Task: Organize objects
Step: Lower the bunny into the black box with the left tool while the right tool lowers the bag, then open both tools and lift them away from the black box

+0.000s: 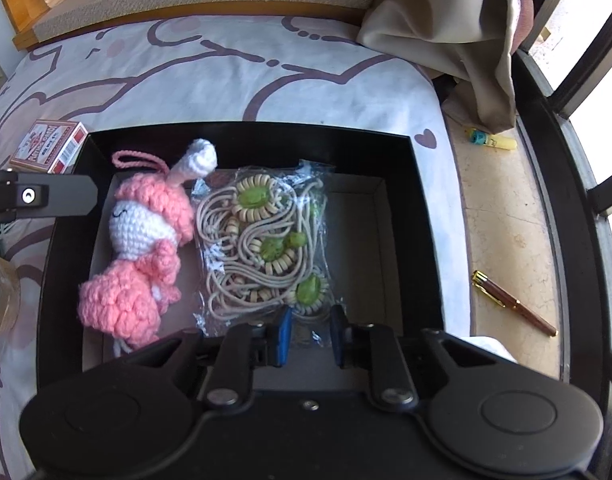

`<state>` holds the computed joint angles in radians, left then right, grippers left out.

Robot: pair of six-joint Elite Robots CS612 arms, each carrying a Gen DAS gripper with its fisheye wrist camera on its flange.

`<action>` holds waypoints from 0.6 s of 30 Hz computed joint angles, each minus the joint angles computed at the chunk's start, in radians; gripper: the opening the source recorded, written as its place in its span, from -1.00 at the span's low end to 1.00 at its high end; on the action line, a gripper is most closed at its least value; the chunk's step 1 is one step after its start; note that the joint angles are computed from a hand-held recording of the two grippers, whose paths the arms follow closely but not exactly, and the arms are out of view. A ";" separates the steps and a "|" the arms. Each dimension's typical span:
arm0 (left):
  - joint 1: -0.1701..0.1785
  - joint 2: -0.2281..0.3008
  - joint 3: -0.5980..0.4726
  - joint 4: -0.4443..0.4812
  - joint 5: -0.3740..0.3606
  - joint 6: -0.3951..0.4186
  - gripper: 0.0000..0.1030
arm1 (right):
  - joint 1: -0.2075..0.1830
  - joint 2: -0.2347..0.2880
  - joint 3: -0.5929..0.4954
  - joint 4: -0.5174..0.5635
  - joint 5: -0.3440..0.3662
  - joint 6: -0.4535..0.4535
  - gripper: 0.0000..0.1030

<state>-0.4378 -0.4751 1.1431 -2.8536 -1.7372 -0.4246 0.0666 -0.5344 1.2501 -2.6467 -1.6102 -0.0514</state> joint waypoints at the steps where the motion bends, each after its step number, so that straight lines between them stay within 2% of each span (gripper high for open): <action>1: 0.000 0.000 -0.001 0.001 0.001 0.000 -0.27 | -0.001 -0.001 0.001 0.000 0.006 0.001 -0.58; 5: -0.002 -0.003 0.003 0.000 0.003 0.004 -0.27 | -0.005 -0.011 0.014 -0.011 0.026 0.028 -0.54; 8: -0.006 -0.011 0.014 -0.009 0.018 0.015 -0.27 | -0.007 -0.022 0.029 -0.034 0.024 0.047 -0.43; 18: -0.024 -0.052 0.064 -0.026 0.058 0.042 -0.27 | -0.025 -0.092 0.144 -0.251 0.059 0.172 -0.26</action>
<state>-0.4613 -0.5269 1.2070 -2.8791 -1.6796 -0.3825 0.0417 -0.6260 1.3944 -2.8973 -1.5511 0.1203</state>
